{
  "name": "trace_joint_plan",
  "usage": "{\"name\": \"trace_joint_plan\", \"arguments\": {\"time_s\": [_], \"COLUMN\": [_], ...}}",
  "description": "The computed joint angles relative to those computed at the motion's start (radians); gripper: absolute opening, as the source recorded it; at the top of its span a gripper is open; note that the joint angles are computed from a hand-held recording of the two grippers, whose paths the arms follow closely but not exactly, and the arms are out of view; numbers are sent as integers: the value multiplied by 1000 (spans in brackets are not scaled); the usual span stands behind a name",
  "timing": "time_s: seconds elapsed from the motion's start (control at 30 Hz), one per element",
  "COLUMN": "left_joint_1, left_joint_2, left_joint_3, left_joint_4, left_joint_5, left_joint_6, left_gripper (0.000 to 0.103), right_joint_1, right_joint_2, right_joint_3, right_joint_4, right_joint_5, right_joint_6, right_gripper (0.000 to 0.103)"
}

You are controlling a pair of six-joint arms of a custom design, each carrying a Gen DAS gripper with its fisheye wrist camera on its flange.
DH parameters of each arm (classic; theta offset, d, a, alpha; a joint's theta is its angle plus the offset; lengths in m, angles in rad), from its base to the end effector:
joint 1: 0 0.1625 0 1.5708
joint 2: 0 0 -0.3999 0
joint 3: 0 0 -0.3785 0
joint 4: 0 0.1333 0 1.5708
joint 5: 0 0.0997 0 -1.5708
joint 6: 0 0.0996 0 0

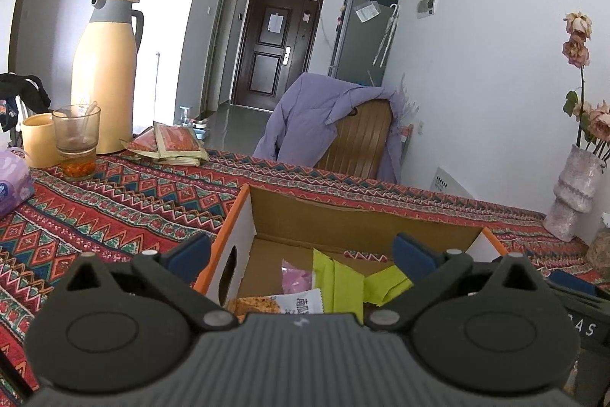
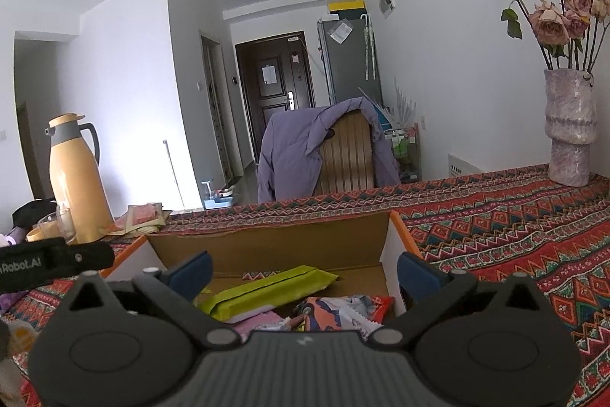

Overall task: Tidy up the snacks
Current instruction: 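Carry the white wrapper and pumpkin-seed packet over the box and open both grippers, then move both grippers back over the snack pile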

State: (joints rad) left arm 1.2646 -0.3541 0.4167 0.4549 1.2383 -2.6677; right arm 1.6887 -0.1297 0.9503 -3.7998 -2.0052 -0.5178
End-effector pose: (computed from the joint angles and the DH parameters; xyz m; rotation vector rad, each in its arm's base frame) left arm -0.0786 -0.7988 0.1443 0.6971 2.3125 -1.3590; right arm 0.1801 -0.7439 0.0211 0.2674 -2.0058 1.5687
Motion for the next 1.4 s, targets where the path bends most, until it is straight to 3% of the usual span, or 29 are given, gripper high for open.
{"name": "trace_joint_plan", "arguments": {"time_s": [0.43,0.83,1.4], "left_joint_1": [-28,-20,-8], "left_joint_2": [-136,-365,-471], "left_joint_3": [186,565,816], "left_joint_4": [-51,-170,-188], "left_joint_5": [-15,-45,-80], "left_joint_6": [-40,-11,16], "left_gripper": [103,103,103], "right_joint_1": [50,81,31], "right_joint_2": [-76,-202,-296], "right_joint_3": [115,447,786], "right_joint_4": [-46,-203,-352], "right_joint_5": [-32,-95,-153], "right_joint_6": [-25,-83,-84], "right_gripper": [103,103,103]}}
